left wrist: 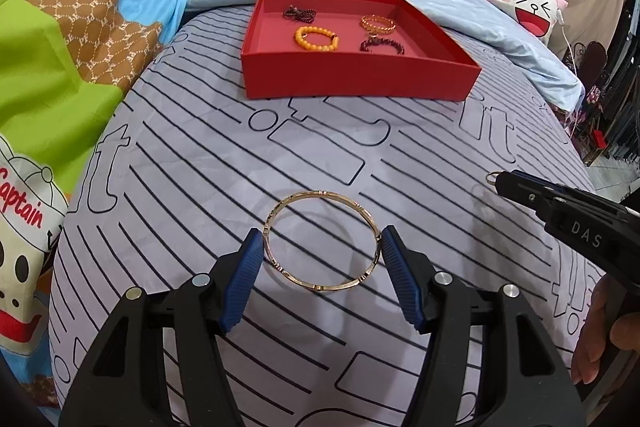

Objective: Organize jewelry
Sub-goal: 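Carry the bangle and ring into the red tray and open both grippers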

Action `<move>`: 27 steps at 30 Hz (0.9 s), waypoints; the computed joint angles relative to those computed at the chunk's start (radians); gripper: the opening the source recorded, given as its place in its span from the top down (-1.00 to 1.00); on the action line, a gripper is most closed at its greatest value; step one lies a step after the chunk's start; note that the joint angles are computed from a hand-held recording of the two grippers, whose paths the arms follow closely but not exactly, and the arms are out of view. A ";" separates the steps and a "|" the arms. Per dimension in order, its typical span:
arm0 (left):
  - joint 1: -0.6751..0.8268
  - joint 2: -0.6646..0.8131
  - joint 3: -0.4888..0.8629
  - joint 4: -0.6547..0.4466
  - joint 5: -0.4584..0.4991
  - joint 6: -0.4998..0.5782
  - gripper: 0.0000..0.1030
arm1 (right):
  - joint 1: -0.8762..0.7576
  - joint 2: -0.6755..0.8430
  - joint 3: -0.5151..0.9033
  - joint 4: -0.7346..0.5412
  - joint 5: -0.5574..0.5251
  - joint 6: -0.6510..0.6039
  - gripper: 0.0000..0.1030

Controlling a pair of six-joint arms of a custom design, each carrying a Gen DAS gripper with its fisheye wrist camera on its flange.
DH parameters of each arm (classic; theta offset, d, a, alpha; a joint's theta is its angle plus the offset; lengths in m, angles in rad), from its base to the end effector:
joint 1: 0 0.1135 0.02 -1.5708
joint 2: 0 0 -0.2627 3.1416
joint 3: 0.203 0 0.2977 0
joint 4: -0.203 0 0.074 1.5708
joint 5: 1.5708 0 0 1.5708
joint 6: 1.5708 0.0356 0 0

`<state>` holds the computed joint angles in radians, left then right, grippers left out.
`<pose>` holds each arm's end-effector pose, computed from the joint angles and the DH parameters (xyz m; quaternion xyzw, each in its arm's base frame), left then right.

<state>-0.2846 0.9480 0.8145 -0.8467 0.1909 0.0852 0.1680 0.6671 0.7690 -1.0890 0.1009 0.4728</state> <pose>0.2135 -0.0695 0.2571 0.2024 0.9310 -0.1196 0.2792 0.1563 0.0229 0.2741 0.1596 0.9432 0.0447 0.2879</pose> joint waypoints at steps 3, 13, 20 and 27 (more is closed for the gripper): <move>-0.006 0.008 0.019 0.008 0.000 -0.002 -0.13 | -0.003 0.009 0.020 0.005 -0.012 0.001 0.74; -0.025 0.191 0.201 0.078 0.013 -0.020 -0.13 | -0.091 0.158 0.137 0.095 -0.073 -0.083 0.74; -0.061 0.430 0.427 0.150 -0.006 -0.023 -0.13 | -0.195 0.399 0.304 0.215 -0.141 -0.176 0.74; -0.086 0.701 0.694 0.176 -0.030 -0.017 -0.13 | -0.247 0.690 0.512 0.296 -0.176 -0.222 0.74</move>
